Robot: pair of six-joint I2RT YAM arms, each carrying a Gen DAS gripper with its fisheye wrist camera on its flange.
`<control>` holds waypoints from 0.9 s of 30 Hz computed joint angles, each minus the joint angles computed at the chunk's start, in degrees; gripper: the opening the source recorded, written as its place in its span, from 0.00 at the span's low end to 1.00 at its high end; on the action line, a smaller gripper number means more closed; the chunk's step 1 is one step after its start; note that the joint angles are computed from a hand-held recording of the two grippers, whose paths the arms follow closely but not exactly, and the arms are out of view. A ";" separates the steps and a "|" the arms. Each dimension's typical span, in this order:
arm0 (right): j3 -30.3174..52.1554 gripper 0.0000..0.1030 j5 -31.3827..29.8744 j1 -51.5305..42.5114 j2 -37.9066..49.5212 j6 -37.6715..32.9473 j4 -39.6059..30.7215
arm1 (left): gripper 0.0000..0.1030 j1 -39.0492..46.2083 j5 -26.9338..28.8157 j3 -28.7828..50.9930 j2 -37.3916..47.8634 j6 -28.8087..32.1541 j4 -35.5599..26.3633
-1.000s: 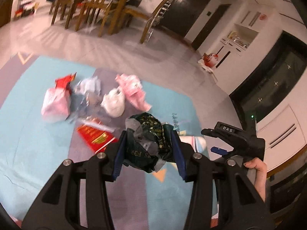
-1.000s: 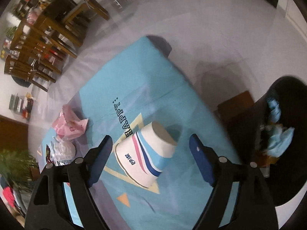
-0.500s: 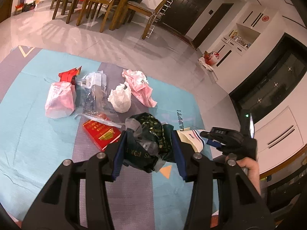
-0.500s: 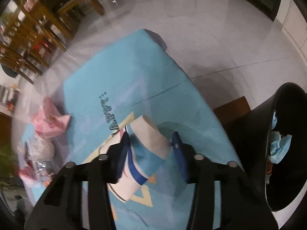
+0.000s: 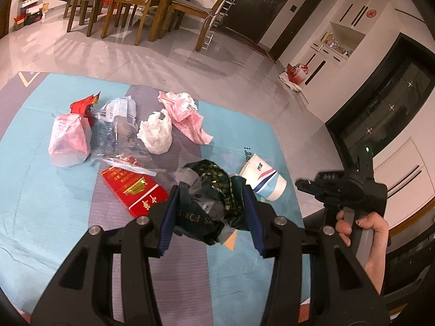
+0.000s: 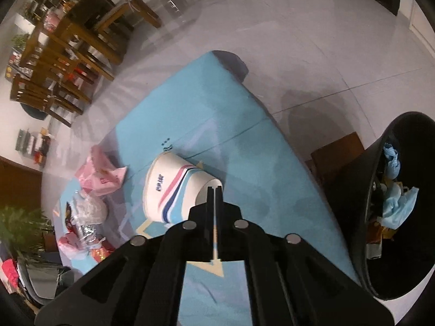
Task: Collect trash
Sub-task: 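Lift the dark bag and paper cup off the rug, then carry the dark bag and paper cup over the black bin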
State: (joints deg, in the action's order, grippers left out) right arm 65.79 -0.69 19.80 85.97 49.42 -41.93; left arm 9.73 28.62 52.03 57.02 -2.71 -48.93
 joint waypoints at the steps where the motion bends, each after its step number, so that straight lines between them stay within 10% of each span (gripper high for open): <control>1: 0.45 0.29 0.93 0.30 0.72 -0.56 0.66 | 0.46 -0.28 -0.27 -0.08 -0.11 -0.05 0.04; 3: 1.43 0.69 2.63 1.16 2.20 -1.61 1.10 | 0.46 -0.71 -0.75 -0.26 -0.10 0.08 0.09; 7: 3.70 0.74 2.29 2.87 7.83 -1.03 2.18 | 0.46 -0.12 -0.42 -0.43 0.82 0.85 -0.45; 22: -1.07 0.48 -4.56 1.05 10.44 0.55 8.82 | 0.47 6.35 3.13 0.98 2.91 4.57 -3.64; 27: -1.71 0.47 2.00 3.01 4.36 1.79 6.33 | 0.47 4.40 3.94 1.23 1.51 2.85 -2.84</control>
State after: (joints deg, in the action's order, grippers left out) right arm 64.08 1.31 22.81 90.34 51.20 -35.61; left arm 14.12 32.57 53.26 58.53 0.14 -51.77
